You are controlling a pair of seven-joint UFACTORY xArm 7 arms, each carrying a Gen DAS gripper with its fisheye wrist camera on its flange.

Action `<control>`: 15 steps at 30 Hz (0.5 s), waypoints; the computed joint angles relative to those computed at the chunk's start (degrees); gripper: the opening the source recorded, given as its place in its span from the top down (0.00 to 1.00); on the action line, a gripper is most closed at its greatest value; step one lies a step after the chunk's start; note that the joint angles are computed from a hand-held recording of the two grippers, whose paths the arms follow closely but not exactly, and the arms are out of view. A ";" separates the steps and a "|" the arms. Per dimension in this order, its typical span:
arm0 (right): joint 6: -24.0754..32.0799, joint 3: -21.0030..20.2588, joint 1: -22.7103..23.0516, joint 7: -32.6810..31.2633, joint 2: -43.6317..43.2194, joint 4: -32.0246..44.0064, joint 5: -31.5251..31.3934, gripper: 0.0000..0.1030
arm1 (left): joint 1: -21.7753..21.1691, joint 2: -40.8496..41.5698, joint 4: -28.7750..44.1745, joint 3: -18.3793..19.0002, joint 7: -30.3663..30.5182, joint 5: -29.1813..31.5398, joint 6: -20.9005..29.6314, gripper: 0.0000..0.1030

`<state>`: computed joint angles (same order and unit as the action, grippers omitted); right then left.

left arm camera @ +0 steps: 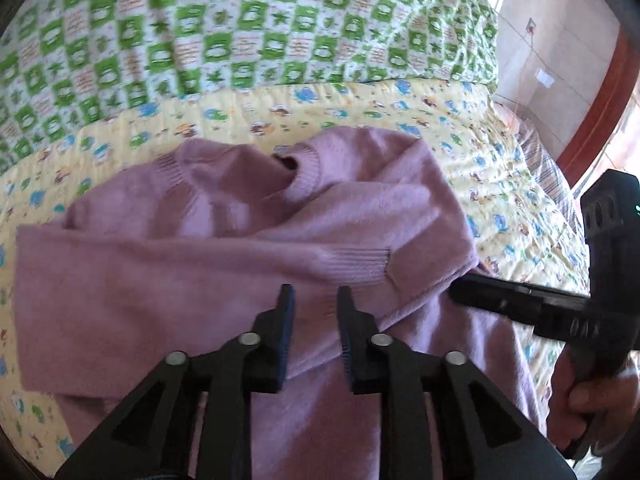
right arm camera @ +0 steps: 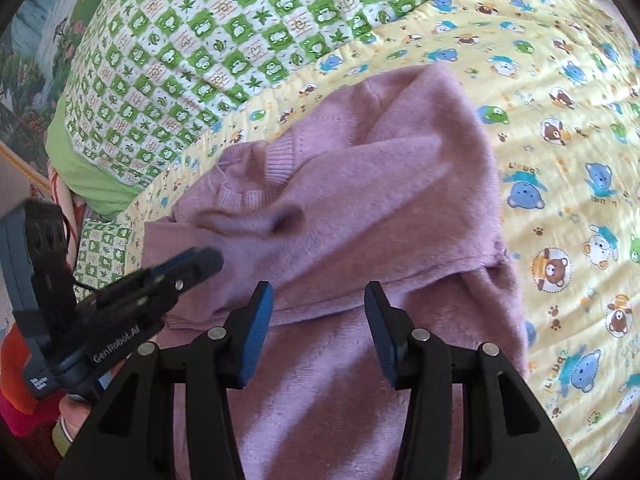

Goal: Fold small clothes

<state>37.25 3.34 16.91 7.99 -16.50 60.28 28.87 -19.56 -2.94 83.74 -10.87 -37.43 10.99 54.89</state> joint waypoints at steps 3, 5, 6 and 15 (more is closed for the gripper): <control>-0.22 -0.53 0.88 -1.92 0.72 0.17 2.19 0.52 | 1.68 -8.83 -7.88 -0.07 -5.27 3.50 1.39 0.50; -0.29 -0.48 1.47 -3.46 1.70 0.77 3.60 0.52 | 3.94 -14.98 -12.82 0.01 -8.28 4.43 3.31 0.47; -0.11 -0.37 1.54 -4.02 2.21 1.12 3.85 0.51 | 5.00 -16.95 -14.36 -0.16 -8.93 4.46 4.32 0.47; 3.59 2.32 -0.35 -0.73 12.21 9.20 -0.81 0.42 | 13.75 -28.38 -27.17 0.63 -8.20 4.62 16.55 0.47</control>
